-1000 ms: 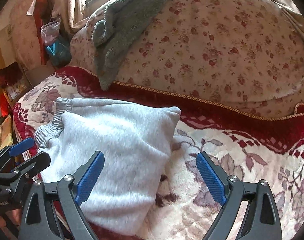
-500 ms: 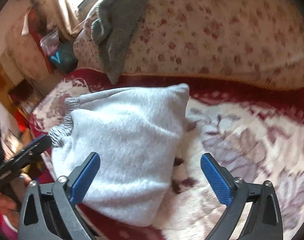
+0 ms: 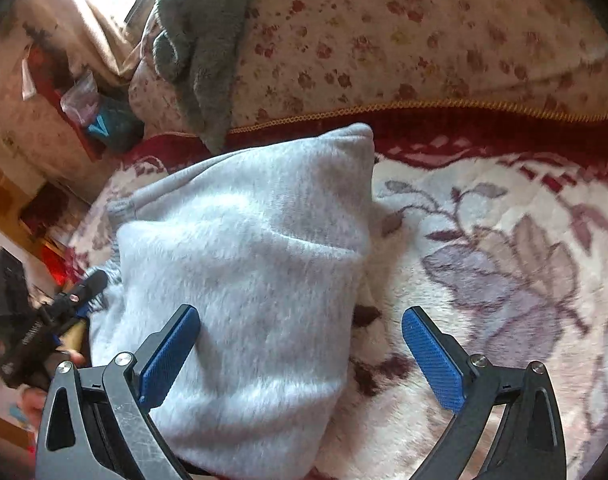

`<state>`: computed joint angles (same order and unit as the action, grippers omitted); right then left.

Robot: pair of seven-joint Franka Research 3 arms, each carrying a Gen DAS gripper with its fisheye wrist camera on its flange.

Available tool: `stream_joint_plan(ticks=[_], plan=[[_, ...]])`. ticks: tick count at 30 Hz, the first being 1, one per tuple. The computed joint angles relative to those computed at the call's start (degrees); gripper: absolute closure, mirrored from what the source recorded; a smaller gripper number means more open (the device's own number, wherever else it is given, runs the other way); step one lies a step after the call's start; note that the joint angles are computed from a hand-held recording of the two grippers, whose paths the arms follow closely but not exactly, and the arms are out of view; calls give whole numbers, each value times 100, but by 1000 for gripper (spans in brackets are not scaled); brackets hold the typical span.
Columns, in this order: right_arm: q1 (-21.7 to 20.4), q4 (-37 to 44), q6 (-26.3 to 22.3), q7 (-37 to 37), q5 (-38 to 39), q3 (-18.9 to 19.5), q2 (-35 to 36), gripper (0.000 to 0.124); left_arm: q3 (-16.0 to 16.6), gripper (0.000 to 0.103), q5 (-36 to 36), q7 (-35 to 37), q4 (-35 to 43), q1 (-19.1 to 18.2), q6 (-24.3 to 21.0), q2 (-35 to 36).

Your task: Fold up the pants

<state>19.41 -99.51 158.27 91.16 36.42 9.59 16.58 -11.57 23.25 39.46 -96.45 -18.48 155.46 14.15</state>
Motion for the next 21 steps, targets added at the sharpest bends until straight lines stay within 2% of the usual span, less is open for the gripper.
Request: stream_joint_plan(ticks=[7, 11, 14, 17, 19, 21], plan=[[-509, 453, -357, -1198, 1766, 502, 451, 21, -389, 0, -1406, 1041, -105, 533, 508, 263], [-709, 820, -774, -1948, 2745, 710, 781, 21, -341, 0, -1566, 1178, -197, 500, 829, 344], [-749, 1057, -1011, -2246, 3236, 744, 1011, 21, -386, 0, -1678, 1276, -251, 547, 1051, 408], [-729, 1130, -1047, -2528, 3539, 739, 1071, 21, -756, 0, -2226, 1696, -344, 871, 1303, 485], [-687, 1123, -983, -2732, 3660, 730, 1049, 21, -699, 1, -2214, 1736, -353, 803, 1321, 463], [-631, 1096, -900, -2935, 3734, 718, 984, 21, -548, 9, -2043, 1665, -390, 641, 1343, 381]])
